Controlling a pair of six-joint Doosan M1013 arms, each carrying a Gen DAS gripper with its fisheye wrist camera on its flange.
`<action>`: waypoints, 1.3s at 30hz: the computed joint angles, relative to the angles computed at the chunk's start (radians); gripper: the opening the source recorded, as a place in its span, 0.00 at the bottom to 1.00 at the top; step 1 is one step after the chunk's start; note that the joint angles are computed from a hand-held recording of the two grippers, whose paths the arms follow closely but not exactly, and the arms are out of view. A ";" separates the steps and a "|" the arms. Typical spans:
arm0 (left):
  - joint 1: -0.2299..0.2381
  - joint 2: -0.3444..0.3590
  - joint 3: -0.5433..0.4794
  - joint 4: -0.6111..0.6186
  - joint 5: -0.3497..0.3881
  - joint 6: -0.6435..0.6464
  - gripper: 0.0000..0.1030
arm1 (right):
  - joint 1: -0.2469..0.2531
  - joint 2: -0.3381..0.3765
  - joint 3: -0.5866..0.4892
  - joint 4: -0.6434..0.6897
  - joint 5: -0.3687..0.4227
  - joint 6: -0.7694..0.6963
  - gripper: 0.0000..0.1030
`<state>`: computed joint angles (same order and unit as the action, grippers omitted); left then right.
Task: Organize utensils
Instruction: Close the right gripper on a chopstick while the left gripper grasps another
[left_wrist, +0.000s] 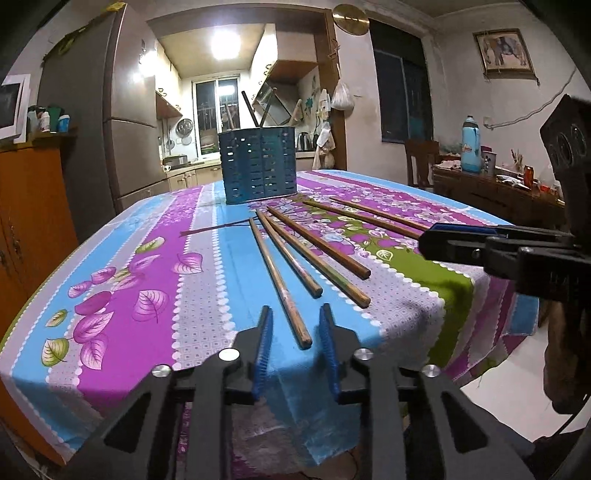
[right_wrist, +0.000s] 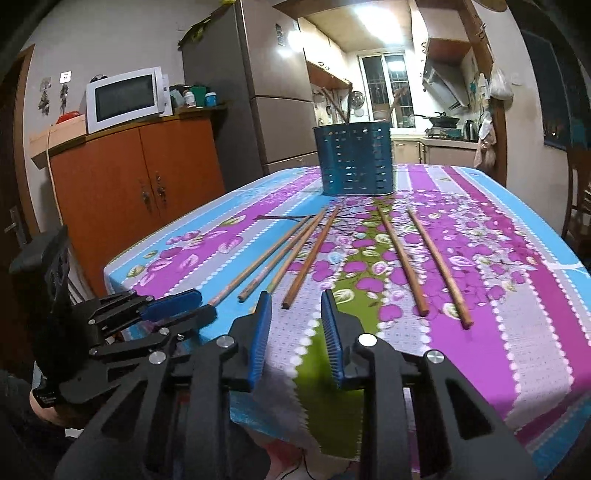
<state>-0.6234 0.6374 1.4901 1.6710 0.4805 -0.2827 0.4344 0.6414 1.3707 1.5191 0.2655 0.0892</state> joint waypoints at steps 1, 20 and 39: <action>0.000 0.000 -0.001 0.000 0.000 -0.006 0.14 | -0.002 0.000 0.001 -0.003 -0.003 0.002 0.26; 0.002 0.002 -0.002 -0.006 0.026 -0.023 0.10 | -0.044 0.050 -0.057 -0.312 -0.098 0.286 0.18; -0.013 0.022 -0.004 0.077 0.114 -0.087 0.11 | -0.048 0.062 -0.059 -0.106 -0.091 0.040 0.13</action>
